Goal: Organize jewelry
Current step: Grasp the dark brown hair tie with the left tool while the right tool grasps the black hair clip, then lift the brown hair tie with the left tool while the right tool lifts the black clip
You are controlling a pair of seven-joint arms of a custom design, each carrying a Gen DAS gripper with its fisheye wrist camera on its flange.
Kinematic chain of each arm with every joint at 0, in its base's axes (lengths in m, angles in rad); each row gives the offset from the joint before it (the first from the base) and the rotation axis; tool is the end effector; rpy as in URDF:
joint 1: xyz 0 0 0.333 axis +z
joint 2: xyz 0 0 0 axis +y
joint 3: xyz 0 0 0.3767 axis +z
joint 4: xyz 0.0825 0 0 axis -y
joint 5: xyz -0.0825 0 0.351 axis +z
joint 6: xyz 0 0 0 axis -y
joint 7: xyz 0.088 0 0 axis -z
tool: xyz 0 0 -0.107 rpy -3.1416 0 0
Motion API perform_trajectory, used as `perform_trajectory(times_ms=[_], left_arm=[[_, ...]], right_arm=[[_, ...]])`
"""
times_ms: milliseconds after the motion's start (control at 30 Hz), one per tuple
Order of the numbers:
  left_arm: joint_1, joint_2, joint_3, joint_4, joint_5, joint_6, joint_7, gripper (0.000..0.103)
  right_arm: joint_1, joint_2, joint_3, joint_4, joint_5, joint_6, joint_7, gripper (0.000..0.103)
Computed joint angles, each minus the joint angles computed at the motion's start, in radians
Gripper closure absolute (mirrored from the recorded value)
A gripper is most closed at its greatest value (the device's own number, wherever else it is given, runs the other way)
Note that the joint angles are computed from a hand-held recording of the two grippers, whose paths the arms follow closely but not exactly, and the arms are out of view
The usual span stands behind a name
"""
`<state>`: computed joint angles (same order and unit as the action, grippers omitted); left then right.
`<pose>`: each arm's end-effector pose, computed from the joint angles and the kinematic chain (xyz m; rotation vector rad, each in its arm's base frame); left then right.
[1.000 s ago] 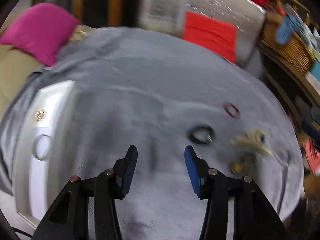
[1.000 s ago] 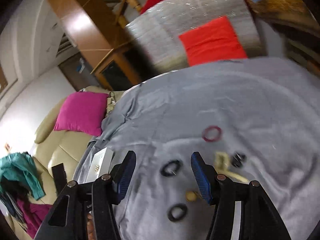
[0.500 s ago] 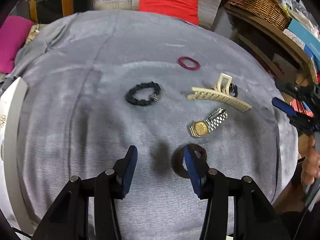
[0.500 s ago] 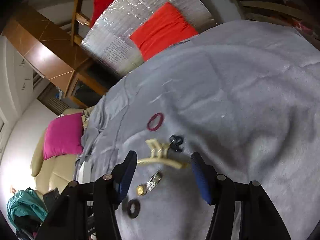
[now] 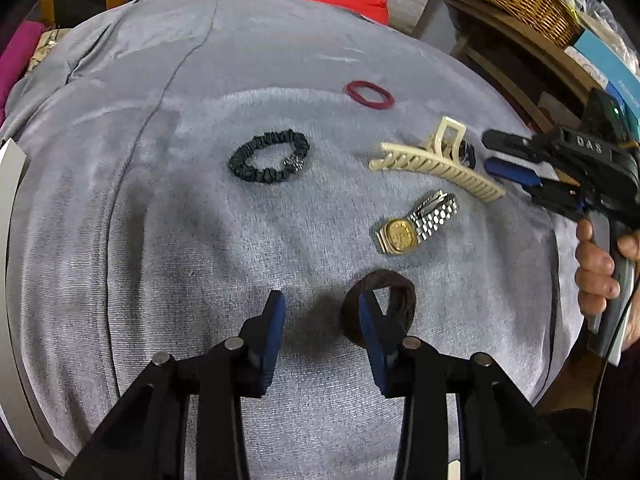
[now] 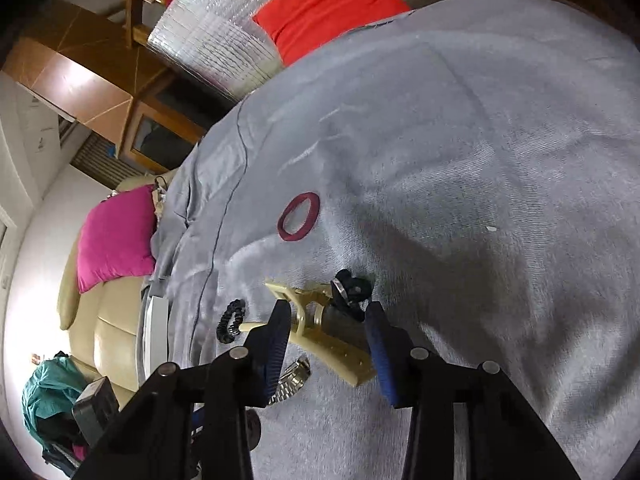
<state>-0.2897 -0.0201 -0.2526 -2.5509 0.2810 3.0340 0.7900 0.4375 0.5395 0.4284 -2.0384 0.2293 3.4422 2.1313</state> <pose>0.3916 -0.2610 0.4176 -2.0096 2.0802 -0.7100 0.4784 0.4504 0.3771 -1.5043 1.6706 0.1767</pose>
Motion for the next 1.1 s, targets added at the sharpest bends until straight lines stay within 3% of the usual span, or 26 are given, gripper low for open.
perform_trajectory(times_ms=[167,267,433,500,733,900,1100], left_arm=[[-0.022,0.001,0.002,-0.013,-0.142,0.023,0.135,0.064],[-0.024,0.002,0.002,-0.013,-0.166,0.025,0.159,0.064],[-0.024,-0.007,0.000,-0.020,-0.175,0.023,0.167,0.064],[-0.022,-0.005,0.000,-0.019,-0.161,0.023,0.155,0.064],[-0.013,0.010,0.001,-0.014,-0.116,0.040,0.131,0.064],[-0.049,0.004,-0.003,-0.025,-0.351,0.061,0.370,0.064],[-0.019,0.028,-0.002,-0.001,-0.104,0.040,0.176,0.064]], right_arm=[[-0.055,0.052,0.053,0.040,-0.036,-0.023,-0.003,0.061],[-0.028,0.056,0.024,0.061,-0.028,-0.050,-0.027,0.062],[-0.007,0.069,-0.001,0.081,0.011,-0.062,-0.049,0.091],[-0.043,0.079,0.038,0.070,0.013,-0.035,-0.049,0.096],[0.044,0.008,-0.063,0.023,0.057,-0.002,-0.059,0.097],[0.083,-0.031,-0.107,-0.013,0.078,0.002,-0.066,0.097],[0.089,-0.051,-0.115,-0.044,0.087,0.015,-0.072,0.097]])
